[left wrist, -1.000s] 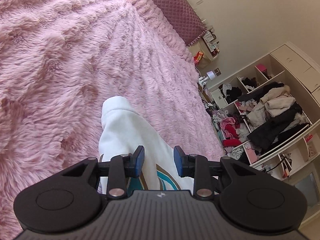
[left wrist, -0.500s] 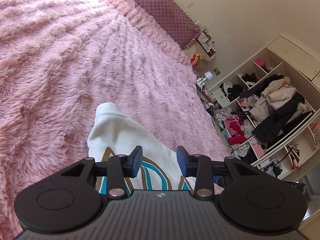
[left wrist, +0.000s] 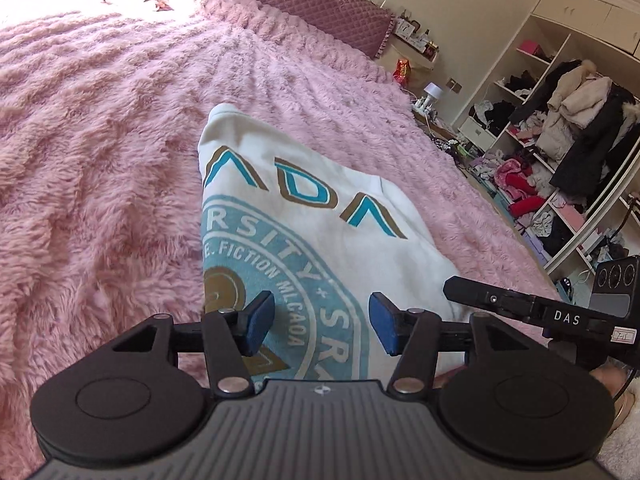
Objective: Fold small clothes
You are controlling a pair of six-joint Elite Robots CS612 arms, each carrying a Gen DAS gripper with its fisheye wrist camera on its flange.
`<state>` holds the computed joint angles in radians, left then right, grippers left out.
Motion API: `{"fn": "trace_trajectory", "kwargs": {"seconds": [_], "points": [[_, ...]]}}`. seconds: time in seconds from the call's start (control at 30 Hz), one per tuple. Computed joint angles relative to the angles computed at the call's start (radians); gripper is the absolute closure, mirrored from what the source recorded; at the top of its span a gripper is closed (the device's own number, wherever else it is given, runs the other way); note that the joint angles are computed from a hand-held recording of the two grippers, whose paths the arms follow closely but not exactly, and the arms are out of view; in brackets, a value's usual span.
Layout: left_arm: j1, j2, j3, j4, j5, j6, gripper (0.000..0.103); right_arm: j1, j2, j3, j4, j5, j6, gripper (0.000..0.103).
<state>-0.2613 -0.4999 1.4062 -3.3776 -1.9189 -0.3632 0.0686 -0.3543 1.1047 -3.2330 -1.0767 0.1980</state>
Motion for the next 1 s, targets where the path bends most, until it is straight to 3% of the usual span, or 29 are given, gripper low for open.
{"fn": "trace_trajectory", "kwargs": {"seconds": [0.17, 0.3, 0.43, 0.5, 0.57, 0.63, 0.7, 0.77, 1.0], "points": [[0.007, 0.030, -0.018, -0.007, -0.011, -0.049, 0.041, -0.003, 0.025, -0.019, 0.030, -0.009, 0.082, 0.065], [-0.003, 0.015, -0.006, 0.013, 0.026, -0.038, 0.041, 0.007, 0.020, -0.013, 0.039, -0.052, 0.100, 0.067], [-0.032, -0.059, 0.060, 0.060, 0.157, -0.022, 0.041, 0.024, -0.036, 0.039, 0.036, -0.132, 0.109, 0.052], [-0.050, -0.105, 0.098, 0.106, 0.244, -0.024, 0.034, 0.035, -0.072, 0.080, 0.021, -0.178, 0.106, 0.050], [-0.062, -0.139, 0.130, 0.132, 0.297, -0.029, 0.028, 0.052, -0.108, 0.117, 0.027, -0.250, 0.073, 0.043], [-0.079, -0.177, 0.171, 0.144, 0.365, -0.028, 0.026, 0.081, -0.149, 0.157, 0.047, -0.374, 0.014, 0.039], [-0.094, -0.209, 0.206, 0.157, 0.416, -0.019, 0.021, 0.098, -0.180, 0.196, 0.050, -0.435, -0.021, 0.033], [-0.107, -0.237, 0.237, 0.171, 0.457, -0.028, 0.019, 0.108, -0.207, 0.231, 0.053, -0.455, -0.025, 0.023], [-0.150, -0.314, 0.342, 0.167, 0.536, -0.042, 0.016, 0.137, -0.287, 0.354, 0.053, -0.492, -0.016, 0.021]]}}
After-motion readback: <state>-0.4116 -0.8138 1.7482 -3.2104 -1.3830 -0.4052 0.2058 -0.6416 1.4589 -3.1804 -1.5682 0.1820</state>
